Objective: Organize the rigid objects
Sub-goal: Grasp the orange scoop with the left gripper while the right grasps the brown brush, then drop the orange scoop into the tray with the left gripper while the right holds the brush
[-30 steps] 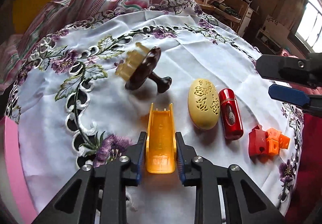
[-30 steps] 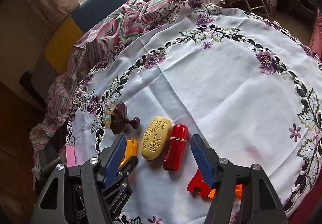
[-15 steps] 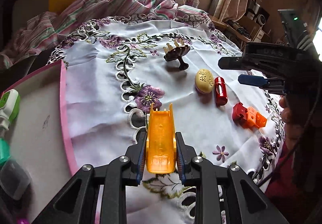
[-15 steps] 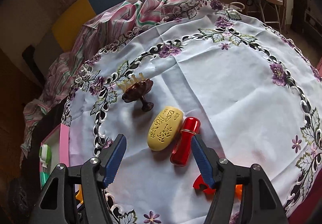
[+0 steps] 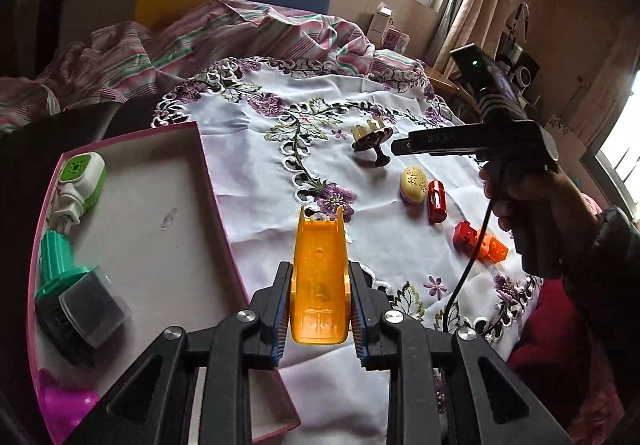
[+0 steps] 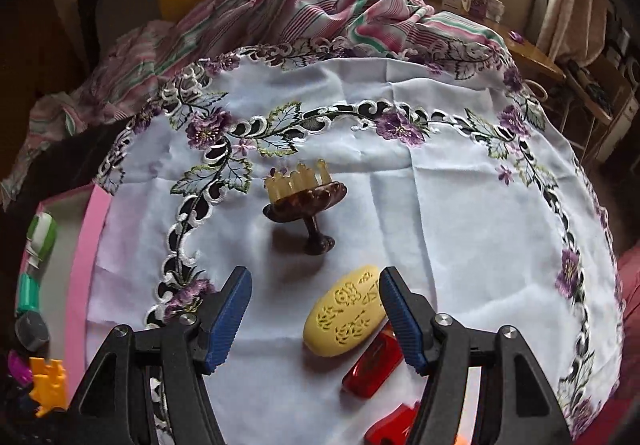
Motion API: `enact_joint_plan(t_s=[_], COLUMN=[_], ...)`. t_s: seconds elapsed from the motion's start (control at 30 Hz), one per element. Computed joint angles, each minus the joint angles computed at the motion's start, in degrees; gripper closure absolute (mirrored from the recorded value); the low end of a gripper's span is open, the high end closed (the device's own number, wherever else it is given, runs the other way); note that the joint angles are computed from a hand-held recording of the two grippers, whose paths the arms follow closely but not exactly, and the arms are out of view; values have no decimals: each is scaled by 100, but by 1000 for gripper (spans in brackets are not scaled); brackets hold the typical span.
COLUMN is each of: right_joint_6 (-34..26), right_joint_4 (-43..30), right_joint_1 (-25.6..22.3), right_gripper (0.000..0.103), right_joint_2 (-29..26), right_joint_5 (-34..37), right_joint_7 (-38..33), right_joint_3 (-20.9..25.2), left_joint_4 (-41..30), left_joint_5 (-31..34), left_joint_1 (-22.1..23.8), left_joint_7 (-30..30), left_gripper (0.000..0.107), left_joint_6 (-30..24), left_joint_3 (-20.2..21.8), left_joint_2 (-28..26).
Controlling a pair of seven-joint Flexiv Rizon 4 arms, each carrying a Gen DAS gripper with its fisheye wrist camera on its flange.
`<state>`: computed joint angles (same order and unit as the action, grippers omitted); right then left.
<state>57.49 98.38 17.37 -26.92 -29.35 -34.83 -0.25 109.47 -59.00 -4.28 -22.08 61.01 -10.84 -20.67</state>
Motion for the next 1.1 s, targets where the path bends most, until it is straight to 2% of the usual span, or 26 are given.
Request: enact_joint_plan(t_s=[0.17,0.27,0.3,0.33,0.4,0.57,0.8,1.1], right_joint_6=[-718,-1037,-1117,-1215,-1234,-795,-133,-23], right_joint_4=[-823,-1235,-1380,-1515,-1569,-1045,-304,-92], right_joint_1=[-78,34,22,5,56,245,313,495], right_gripper=[49,59,67,81,91,91,91,91], right_joint_2=[-579,-901,-1008,-1104,-1161,-787,-308,-361], right_joint_5=[322,289,351,434,425,175,472,478], right_joint_7=[-815,-931,-998,-1059,-1025,-865,-924,-940], right_joint_3=[145,15,25,43,-24,-86,357,352], left_joint_4=[-26,-53,-49,-40,12,74,217,473], left_joint_5=[-57,5,16,18,-35,-176,-321,-541], left_joint_1=[65,85,87,94,101,103,85,53], left_joint_7=[-62,-167,-201,-220,-174,-74,-29,30], left_gripper=[80,80,80,80,80,80,80,80], left_joint_6=[-34,-70,-55,-52,1,95,301,768], left_joint_3=[46,81,86,86,72,67,123,214], left_joint_2=[16,-6,-9,-5,31,76,184,374])
